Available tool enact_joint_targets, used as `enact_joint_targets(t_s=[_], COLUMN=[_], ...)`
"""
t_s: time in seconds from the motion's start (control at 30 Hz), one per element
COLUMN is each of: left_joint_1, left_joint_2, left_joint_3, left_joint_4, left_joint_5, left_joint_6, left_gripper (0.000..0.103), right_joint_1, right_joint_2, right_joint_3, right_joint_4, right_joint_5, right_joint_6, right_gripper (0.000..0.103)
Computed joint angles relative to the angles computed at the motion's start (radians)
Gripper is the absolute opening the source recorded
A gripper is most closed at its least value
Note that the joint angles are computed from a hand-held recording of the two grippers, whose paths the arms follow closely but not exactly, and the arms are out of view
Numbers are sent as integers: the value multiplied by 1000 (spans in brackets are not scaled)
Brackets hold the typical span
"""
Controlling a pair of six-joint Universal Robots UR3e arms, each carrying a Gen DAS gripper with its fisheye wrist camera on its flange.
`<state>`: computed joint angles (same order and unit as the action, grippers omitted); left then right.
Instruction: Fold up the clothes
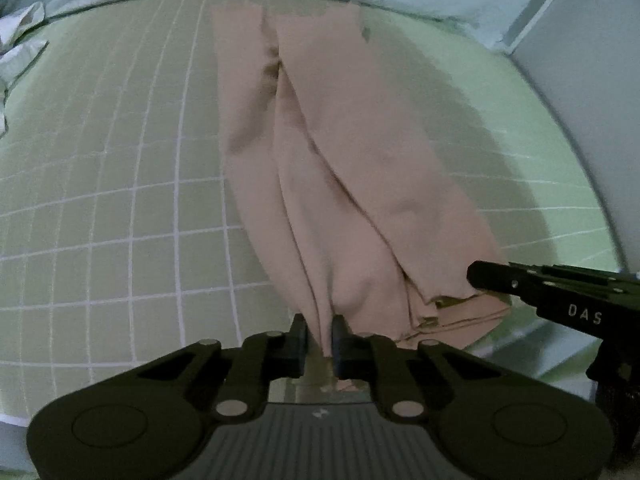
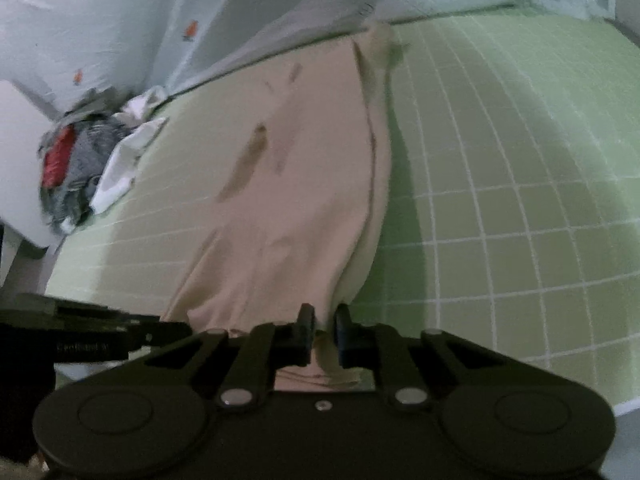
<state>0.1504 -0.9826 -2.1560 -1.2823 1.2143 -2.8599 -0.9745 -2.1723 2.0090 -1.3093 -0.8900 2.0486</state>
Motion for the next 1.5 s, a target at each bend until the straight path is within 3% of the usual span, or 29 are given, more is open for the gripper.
enact_joint_targets(t_s=[0.07, 0.17, 0.4, 0.47, 0.57, 0.7, 0.73, 0.93, 1.07, 1.2, 1.33, 1.5], left_joint_1=[26, 62, 181, 213, 249, 160, 140, 29, -18, -77, -85, -93], left_joint_2=[14, 28, 80, 91, 135, 153, 145, -17, -145, -319, -532, -850], left_joint_3=[19, 41, 141, 178, 247, 257, 246, 243, 304, 393, 541, 837], left_joint_4=[-18, 3, -6, -29, -136, -57, -18, 217, 337, 465, 546, 549], left_joint_5=[-13, -44, -155, -189, -230, -200, -185, -91, -50, 10, 9, 11], left_joint_6=[24, 24, 40, 40, 44, -123, -152, -274, -322, -360, -376, -404], left_gripper=[14, 14, 13, 13, 13, 13, 13, 9, 8, 7, 7, 6], right_joint_1=[-23, 11, 39, 19, -58, -170, -168, -8, 113, 234, 337, 486], right_joint_2=[2, 36, 112, 140, 165, 175, 171, 214, 281, 452, 665, 1034], right_joint_3=[-37, -57, -187, -268, -419, -552, -552, -495, -402, -406, -508, -870], right_joint_4=[53, -9, -9, 86, 362, 692, 689, 356, -96, -509, -821, -1005], right_joint_5=[26, 74, 224, 262, 287, 276, 278, 358, 395, 382, 350, 232], right_joint_6=[-22, 29, 69, 26, -139, -348, -349, -103, 141, 396, 593, 806], right_gripper=[11, 11, 10, 10, 10, 10, 9, 7, 7, 6, 5, 4])
